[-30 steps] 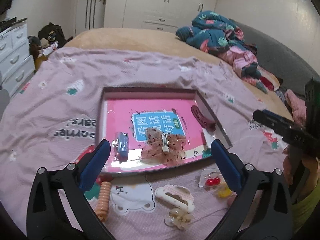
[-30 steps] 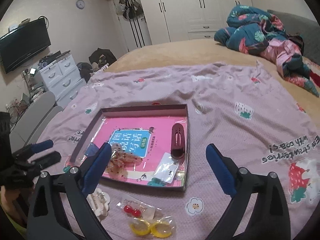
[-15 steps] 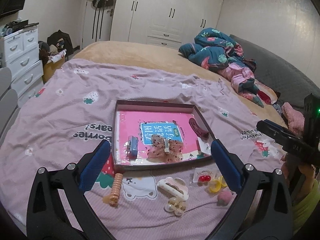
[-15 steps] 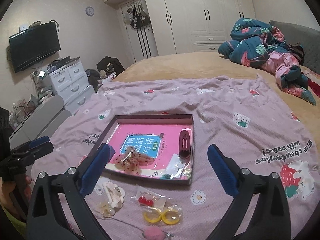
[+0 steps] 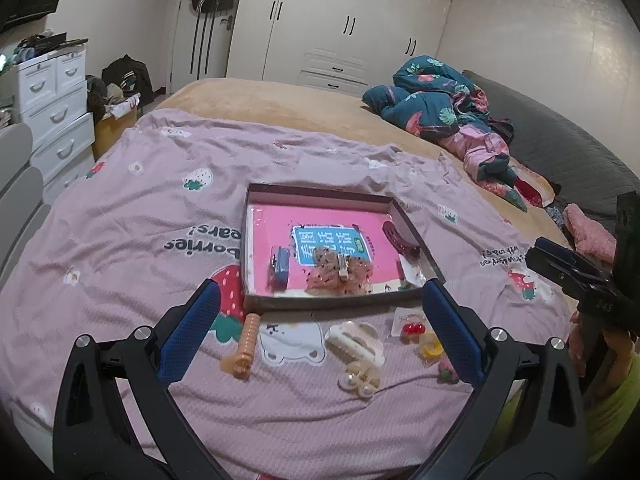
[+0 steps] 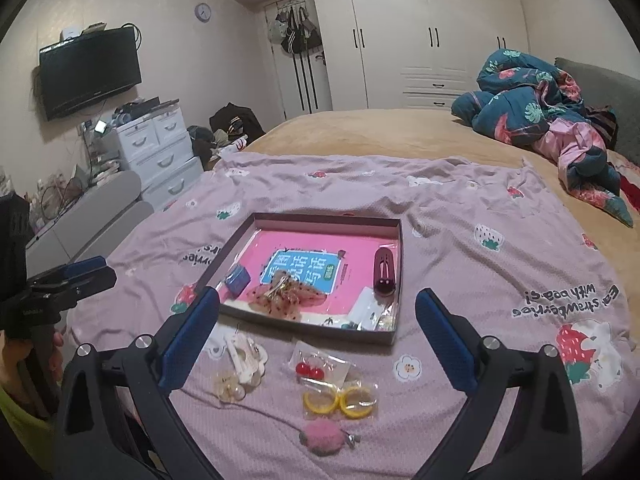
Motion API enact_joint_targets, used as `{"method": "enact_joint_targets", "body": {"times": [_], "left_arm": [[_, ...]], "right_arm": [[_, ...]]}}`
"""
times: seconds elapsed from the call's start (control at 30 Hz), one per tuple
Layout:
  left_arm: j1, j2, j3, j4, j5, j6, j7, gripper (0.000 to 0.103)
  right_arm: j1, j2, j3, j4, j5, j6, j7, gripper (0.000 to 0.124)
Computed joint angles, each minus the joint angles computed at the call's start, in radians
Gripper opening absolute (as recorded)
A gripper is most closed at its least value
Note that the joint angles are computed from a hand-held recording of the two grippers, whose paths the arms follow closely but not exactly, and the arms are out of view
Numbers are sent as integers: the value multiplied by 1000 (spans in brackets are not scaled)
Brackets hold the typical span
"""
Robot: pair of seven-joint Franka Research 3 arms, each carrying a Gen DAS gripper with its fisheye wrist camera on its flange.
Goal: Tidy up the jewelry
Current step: 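Withdraw both tools from the tray back over the bed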
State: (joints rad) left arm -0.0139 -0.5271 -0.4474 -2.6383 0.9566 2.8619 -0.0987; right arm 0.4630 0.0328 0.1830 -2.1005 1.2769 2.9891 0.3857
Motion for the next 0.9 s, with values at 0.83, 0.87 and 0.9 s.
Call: {"method": "enact_joint_targets", "body": {"times": [0.83,0.87,0.9], "left_arm": [[-97,62,-1,-21,-39,-36,46,94],[-101,71,-1,-20,-38,-34,47,94],[-105,79,1,-18,-38,-35,50,94]], "right_arm": [[59,-90,-15,-186,36,41,-102,98],[61,-90,-15,-193,25,40,-96,98],[63,-89,-15,-198,16,40,-89,98]]}}
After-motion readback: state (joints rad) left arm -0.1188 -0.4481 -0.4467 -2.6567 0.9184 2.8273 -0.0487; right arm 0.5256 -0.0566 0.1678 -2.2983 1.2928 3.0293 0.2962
